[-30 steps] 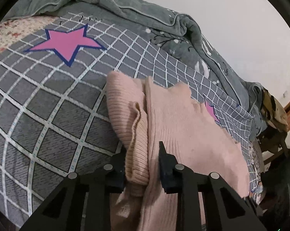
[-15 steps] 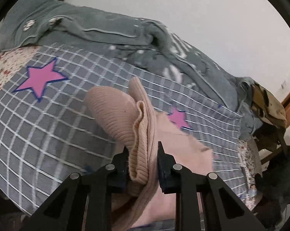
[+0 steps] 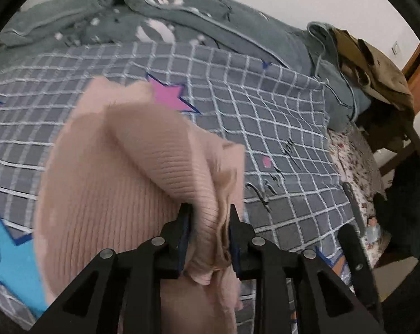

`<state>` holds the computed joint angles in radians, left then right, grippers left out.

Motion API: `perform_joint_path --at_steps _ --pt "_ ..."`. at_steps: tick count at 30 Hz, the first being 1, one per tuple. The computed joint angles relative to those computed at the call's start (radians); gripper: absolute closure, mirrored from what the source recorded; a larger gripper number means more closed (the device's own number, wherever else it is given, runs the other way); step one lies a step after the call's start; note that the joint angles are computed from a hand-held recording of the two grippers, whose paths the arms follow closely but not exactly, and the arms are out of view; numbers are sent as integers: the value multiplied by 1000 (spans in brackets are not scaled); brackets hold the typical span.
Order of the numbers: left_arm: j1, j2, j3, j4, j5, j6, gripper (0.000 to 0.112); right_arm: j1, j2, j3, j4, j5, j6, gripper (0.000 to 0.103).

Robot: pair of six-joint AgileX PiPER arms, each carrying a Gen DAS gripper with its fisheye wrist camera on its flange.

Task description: Fold small clothes

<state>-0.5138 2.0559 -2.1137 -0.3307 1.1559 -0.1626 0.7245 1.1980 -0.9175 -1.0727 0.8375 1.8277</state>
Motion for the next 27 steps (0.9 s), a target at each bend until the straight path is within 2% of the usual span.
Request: perform_joint_path --at_steps 1,3,5,12,13,16,18,19,21,23,24,25,27 --pt "31 12 -30 -77 30 36 83 -11 1 0 16 -16 -20 63" --pt "75 13 -54 -174 59 91 64 -1 8 -4 33 -4 -54 63" --pt "121 -39 -4 -210 27 131 51 19 10 -6 27 -3 -75 63" --pt "269 -267 332 -165 -179 271 46 43 28 -23 17 -222 -83 54" --pt "284 -275 356 -162 -195 286 46 50 35 -26 -7 -250 -60 50" --pt "341 -286 429 -179 -220 355 46 94 96 -70 -104 -303 25 46" --pt "364 -287 467 -186 -225 399 46 142 184 -155 -103 -217 8 46" --pt "375 -296 501 -196 -241 425 46 164 255 -229 -58 -120 -43 46" --pt "396 -308 551 -234 -266 479 46 170 354 -332 12 18 -92 49" --pt "426 -324 606 -302 -281 544 46 145 410 -377 69 50 -112 72" --pt "438 -329 628 -335 -283 575 46 131 417 -376 88 33 -121 95" --pt "451 -334 652 -374 -274 619 46 134 413 -363 68 30 -107 95" --pt "467 -337 674 -410 -258 672 46 183 361 -302 -66 83 -4 98"
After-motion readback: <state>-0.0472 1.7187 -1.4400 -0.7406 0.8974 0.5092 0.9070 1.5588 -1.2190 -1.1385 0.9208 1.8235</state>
